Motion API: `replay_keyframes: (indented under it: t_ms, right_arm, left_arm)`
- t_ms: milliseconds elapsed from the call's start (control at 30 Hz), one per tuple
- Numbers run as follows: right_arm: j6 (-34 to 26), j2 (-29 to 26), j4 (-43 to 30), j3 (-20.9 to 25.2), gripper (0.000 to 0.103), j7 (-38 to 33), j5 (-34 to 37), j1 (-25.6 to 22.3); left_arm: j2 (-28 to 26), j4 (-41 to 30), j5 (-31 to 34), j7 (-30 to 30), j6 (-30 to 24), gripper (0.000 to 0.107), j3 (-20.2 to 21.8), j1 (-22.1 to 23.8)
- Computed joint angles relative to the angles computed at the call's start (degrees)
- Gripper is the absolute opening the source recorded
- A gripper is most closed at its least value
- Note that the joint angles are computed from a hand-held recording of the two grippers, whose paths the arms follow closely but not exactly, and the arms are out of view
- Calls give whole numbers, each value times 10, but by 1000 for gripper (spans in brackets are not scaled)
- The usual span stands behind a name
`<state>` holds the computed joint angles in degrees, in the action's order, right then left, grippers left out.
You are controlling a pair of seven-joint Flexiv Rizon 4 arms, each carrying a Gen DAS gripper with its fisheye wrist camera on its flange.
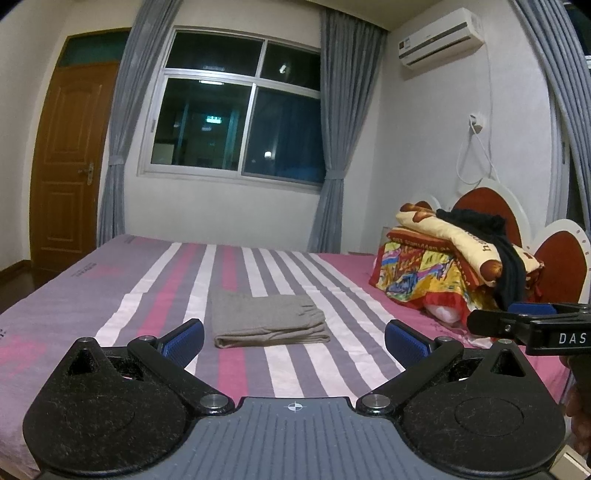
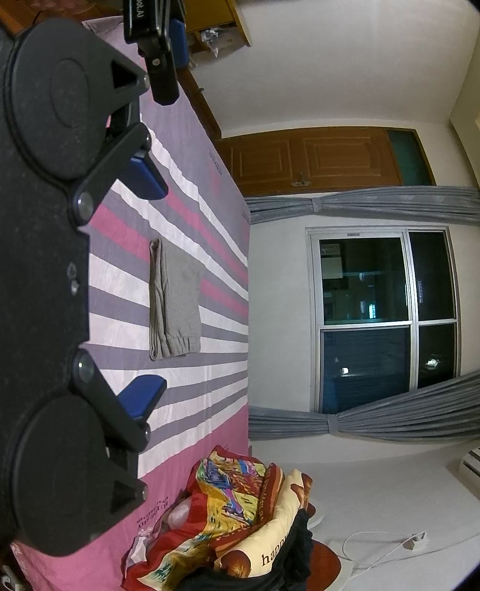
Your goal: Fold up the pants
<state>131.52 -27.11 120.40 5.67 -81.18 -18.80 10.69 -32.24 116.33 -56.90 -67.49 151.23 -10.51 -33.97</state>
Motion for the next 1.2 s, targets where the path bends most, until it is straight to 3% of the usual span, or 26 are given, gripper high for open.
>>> replay_keyframes:
  t_ms: [1200]
  right_arm:
    - [3, -1, 0, -2, 101, -10, 5, 2]
  left_arm:
    - [3, 6, 23, 2, 4, 103, 6, 6]
